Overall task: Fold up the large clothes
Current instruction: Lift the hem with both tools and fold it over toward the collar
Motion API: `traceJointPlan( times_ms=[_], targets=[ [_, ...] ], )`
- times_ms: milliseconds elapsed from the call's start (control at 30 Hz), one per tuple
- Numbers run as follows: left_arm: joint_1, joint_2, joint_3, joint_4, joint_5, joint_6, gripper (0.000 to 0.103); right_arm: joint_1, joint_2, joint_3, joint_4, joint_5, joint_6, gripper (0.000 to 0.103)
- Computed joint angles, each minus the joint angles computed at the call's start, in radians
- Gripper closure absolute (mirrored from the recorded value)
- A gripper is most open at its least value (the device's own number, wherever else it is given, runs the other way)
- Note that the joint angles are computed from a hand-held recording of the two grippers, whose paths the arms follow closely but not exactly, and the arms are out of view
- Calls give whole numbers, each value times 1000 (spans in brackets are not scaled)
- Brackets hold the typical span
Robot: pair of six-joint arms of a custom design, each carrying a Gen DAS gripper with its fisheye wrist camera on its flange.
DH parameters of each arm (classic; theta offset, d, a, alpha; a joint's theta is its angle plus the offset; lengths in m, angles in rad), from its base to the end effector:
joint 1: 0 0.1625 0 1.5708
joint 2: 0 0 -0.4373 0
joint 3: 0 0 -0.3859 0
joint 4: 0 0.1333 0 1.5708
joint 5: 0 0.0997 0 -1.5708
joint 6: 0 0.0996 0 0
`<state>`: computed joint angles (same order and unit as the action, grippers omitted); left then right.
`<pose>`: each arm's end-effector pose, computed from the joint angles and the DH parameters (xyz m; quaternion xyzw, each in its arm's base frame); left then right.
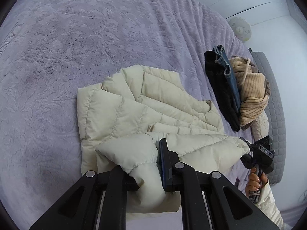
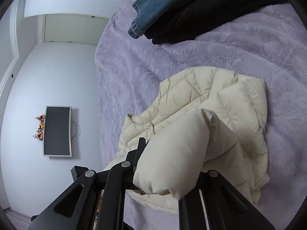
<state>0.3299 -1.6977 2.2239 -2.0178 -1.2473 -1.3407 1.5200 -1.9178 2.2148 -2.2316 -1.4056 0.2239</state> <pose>-0.2969 -0.2760 0.3004 -0.0428 0.9853 -0.1439 0.0820 0.1318 -0.3556 0.4045 0.1194 0.9730 -0.1726 0.0964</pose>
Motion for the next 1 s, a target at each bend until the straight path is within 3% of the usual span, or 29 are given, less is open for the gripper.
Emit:
traceJointPlan(
  times_ms=[233, 500, 533, 567, 633, 900, 967, 1000],
  targets=[
    [46, 54, -31, 38, 2, 73, 86, -60, 83, 30, -113, -7, -15, 90],
    [-26, 88, -140, 240, 65, 114, 82, -50, 133, 27, -190, -31, 1, 90],
    [-37, 95, -156, 276, 78, 110, 69, -45, 141, 24, -196, -37, 9, 90],
    [-53, 100, -171, 318, 102, 97, 39, -41, 145, 21, -203, -46, 18, 90],
    [-98, 103, -202, 422, 175, 39, 3, -36, 147, 20, -215, -60, 35, 90],
    [-157, 118, -255, 605, 257, -61, 2, -20, 144, -5, -196, -121, 66, 88],
    [-168, 120, -247, 596, 264, -79, 2, 4, 144, -24, -177, -148, 54, 86],
    [-173, 121, -239, 571, 262, -74, 2, 16, 141, -32, -170, -161, 47, 78]
  ],
)
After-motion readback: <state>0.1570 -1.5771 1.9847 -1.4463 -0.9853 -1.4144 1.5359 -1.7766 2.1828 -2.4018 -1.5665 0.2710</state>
